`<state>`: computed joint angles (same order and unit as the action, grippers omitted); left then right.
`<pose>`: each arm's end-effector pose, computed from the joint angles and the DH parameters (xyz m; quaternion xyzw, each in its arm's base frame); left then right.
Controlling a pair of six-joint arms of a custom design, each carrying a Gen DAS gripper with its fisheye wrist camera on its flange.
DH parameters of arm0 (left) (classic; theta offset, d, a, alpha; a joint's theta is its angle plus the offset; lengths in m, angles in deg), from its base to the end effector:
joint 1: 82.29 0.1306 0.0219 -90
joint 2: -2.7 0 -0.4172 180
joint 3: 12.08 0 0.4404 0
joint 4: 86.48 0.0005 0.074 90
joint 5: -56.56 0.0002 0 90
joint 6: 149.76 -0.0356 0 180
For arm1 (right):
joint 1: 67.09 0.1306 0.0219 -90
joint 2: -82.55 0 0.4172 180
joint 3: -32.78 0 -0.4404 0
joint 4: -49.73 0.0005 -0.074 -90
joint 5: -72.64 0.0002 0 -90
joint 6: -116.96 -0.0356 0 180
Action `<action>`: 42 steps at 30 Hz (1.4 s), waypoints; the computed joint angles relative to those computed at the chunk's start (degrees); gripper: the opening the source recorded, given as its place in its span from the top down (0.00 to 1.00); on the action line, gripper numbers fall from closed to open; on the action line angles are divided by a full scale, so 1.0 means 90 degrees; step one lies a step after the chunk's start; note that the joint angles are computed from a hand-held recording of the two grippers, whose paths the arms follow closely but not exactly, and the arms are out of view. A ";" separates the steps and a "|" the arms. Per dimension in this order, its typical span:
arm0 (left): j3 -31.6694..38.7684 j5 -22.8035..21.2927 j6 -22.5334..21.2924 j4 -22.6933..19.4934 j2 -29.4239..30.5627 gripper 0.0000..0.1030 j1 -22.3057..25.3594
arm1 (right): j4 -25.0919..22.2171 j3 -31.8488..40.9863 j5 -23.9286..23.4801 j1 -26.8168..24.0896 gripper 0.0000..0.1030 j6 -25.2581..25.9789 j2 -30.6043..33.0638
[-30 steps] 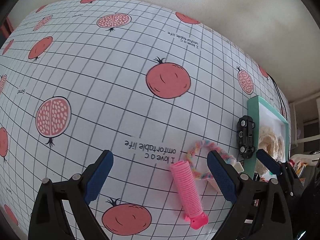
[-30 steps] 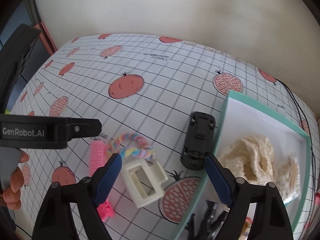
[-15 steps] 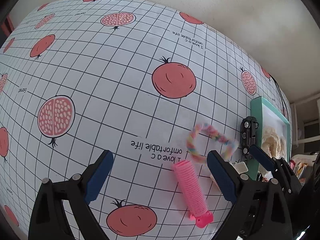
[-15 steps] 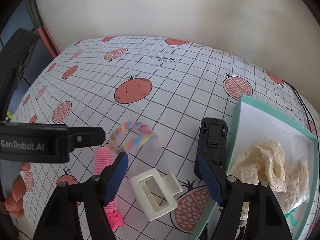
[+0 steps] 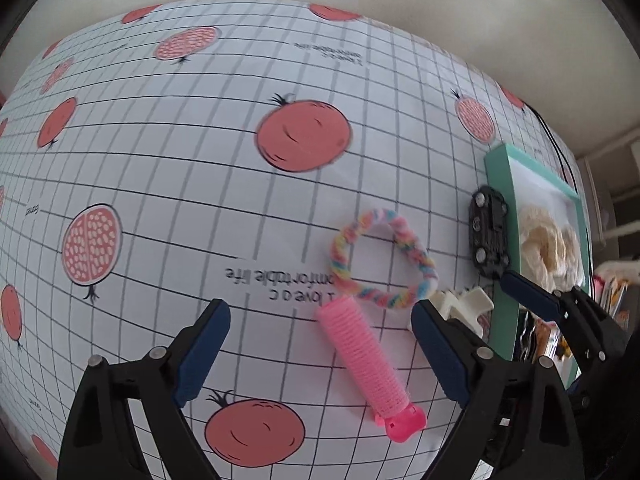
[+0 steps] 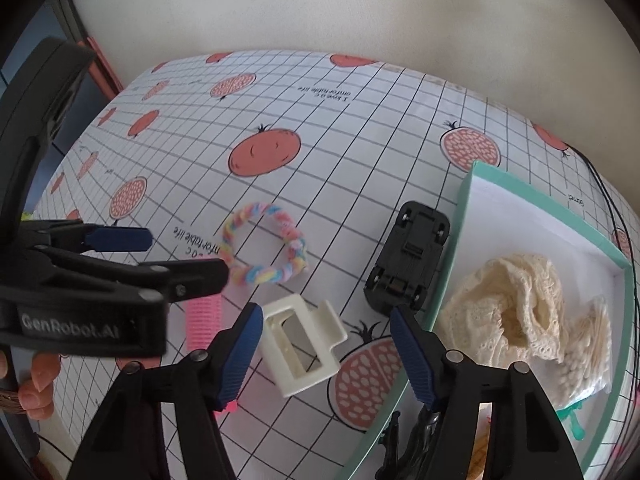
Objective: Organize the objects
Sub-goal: 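Move both tools toward the pink hair roller and white hair clip, then grasp the pink hair roller with the left tool while the right tool grasps the white hair clip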
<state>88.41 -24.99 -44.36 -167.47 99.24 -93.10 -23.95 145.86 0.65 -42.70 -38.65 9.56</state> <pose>0.5225 -0.1056 0.4689 -0.0314 0.9904 -0.0968 0.0930 0.5719 0.2467 0.4763 0.3695 0.8962 0.0270 0.2442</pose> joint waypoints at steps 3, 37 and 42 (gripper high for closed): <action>-0.0005 0.0073 -0.0164 -0.0096 0.0053 0.15 -0.0027 | 0.0144 -0.0071 -0.0112 -0.0012 0.40 0.0001 -0.0055; -0.0050 -0.0343 -0.1528 -0.0259 0.0157 0.49 -0.0281 | 0.0409 0.0011 -0.0613 -0.0001 0.43 0.0130 0.0198; -0.0071 -0.0359 -0.1643 -0.0229 0.0146 0.57 -0.0317 | 0.0406 0.0040 -0.0463 0.0015 0.43 0.0066 0.0230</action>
<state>87.77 -28.22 -59.15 -169.53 100.55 -95.95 -20.30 146.22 -3.52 -42.56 -38.05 11.63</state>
